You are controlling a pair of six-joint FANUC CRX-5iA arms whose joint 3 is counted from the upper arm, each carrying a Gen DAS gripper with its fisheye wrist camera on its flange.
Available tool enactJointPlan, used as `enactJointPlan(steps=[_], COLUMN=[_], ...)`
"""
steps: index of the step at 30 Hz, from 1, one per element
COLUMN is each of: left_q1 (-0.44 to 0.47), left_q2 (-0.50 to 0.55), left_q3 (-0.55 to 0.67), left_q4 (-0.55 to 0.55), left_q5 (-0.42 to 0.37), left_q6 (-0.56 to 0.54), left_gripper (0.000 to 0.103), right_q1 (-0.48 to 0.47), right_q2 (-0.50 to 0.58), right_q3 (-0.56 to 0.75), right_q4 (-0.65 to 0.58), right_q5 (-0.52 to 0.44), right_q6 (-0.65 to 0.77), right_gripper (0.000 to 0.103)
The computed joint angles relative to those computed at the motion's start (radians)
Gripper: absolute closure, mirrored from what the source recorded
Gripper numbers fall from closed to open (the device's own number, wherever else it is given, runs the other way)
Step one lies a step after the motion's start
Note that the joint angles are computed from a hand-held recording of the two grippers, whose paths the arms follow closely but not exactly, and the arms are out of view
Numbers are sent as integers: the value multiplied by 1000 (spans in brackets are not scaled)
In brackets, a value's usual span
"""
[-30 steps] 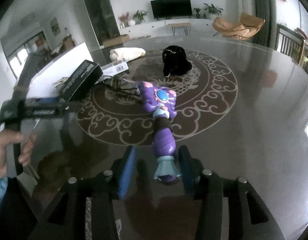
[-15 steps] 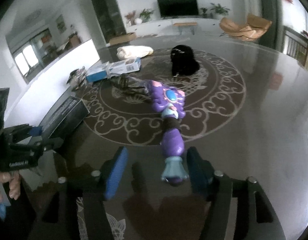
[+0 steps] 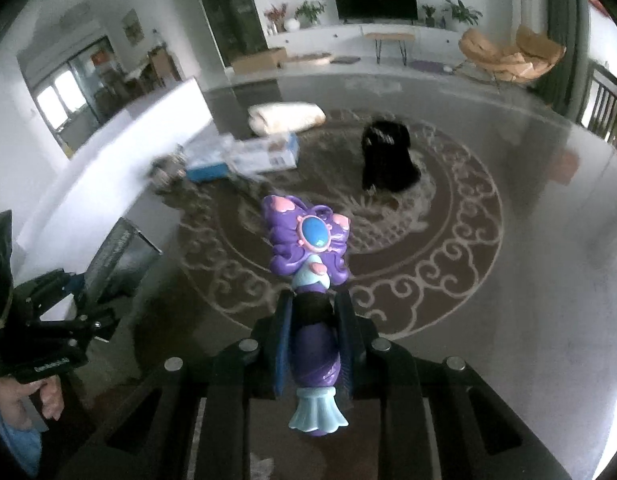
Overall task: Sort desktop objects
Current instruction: 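Carry the box and toy into the white bin while both tools open to release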
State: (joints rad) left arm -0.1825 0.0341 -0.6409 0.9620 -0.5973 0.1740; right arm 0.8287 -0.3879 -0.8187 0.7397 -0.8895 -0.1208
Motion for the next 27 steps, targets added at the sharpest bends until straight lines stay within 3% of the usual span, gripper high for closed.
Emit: enactJointPlan(steps=[4, 10, 13, 16, 20, 24, 26, 27], left_q1=[78, 250, 326, 381, 402, 382, 367, 361], left_q2=[-70, -50, 22, 120, 219, 294, 301, 292], left_q3=[-3, 112, 207, 326, 454, 568, 589, 582], left_q4=[79, 86, -9, -165, -362, -557, -615, -631], left_q5=[-72, -128, -102, -108, -133, -193, -193, -168], left_q6=[-27, 43, 166, 336, 513, 686, 746, 769], left_gripper=[46, 46, 46, 46, 45, 44, 44, 39], right_q1=[-3, -78, -106, -108, -101, -101, -103, -102], right_q2=[25, 213, 355, 518, 740, 932, 985, 988], right_q3=[65, 278, 426, 617, 927, 1207, 1283, 1283], right_q4=[49, 102, 86, -9, -272, -426, -452, -455], right_q5=[25, 229, 355, 401, 324, 130, 57, 62], right_q6=[36, 164, 240, 387, 688, 864, 880, 877], right_gripper=[82, 82, 82, 82, 82, 78, 62, 47])
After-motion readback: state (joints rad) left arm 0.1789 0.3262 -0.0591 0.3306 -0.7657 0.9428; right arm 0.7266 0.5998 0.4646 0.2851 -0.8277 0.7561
